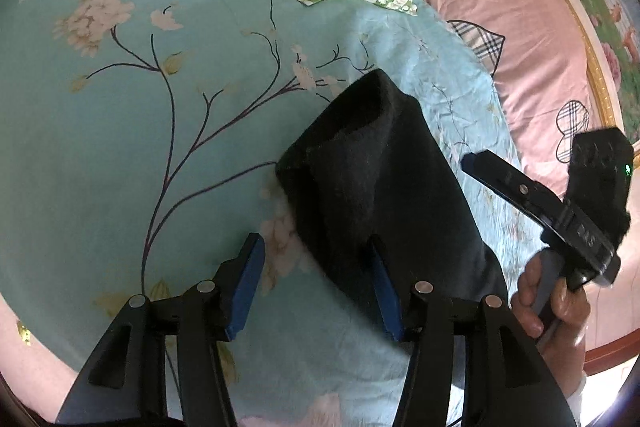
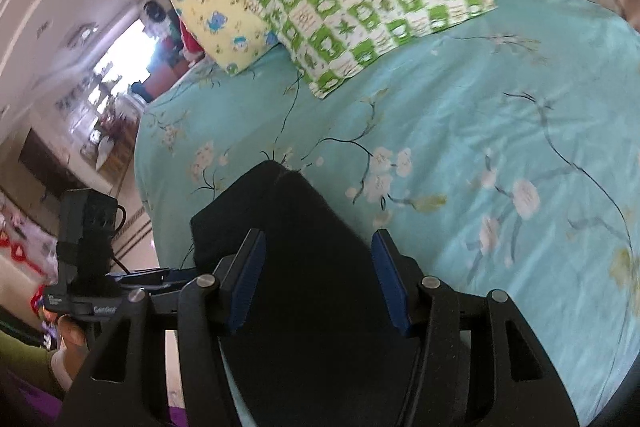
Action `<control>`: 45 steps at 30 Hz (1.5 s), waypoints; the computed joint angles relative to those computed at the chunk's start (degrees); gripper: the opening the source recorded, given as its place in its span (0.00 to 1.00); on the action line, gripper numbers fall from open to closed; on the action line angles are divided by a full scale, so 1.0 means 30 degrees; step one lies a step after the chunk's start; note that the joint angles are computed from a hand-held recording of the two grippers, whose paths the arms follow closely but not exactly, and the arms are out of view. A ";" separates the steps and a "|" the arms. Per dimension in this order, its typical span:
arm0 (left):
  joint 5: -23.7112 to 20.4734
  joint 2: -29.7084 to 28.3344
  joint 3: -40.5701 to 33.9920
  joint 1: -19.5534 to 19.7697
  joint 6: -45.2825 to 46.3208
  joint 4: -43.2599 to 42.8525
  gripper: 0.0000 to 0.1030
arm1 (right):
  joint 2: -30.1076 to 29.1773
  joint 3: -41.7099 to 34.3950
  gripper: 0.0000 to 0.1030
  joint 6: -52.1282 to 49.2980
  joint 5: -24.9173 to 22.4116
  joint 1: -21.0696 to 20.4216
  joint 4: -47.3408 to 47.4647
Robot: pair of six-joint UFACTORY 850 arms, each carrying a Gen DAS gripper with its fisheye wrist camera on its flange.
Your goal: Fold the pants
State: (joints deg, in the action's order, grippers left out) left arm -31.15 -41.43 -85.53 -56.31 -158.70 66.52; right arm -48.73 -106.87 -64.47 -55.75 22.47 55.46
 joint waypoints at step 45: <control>-0.3067 -0.1189 -0.5531 -0.0758 0.5905 0.0192 0.18 | 0.0569 -0.0558 0.24 -0.1352 -0.3852 -0.1132 0.2361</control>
State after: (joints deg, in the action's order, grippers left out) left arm -40.35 -44.99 -102.12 -58.58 -140.99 67.10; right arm -47.02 -108.54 -68.52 -67.31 19.08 62.54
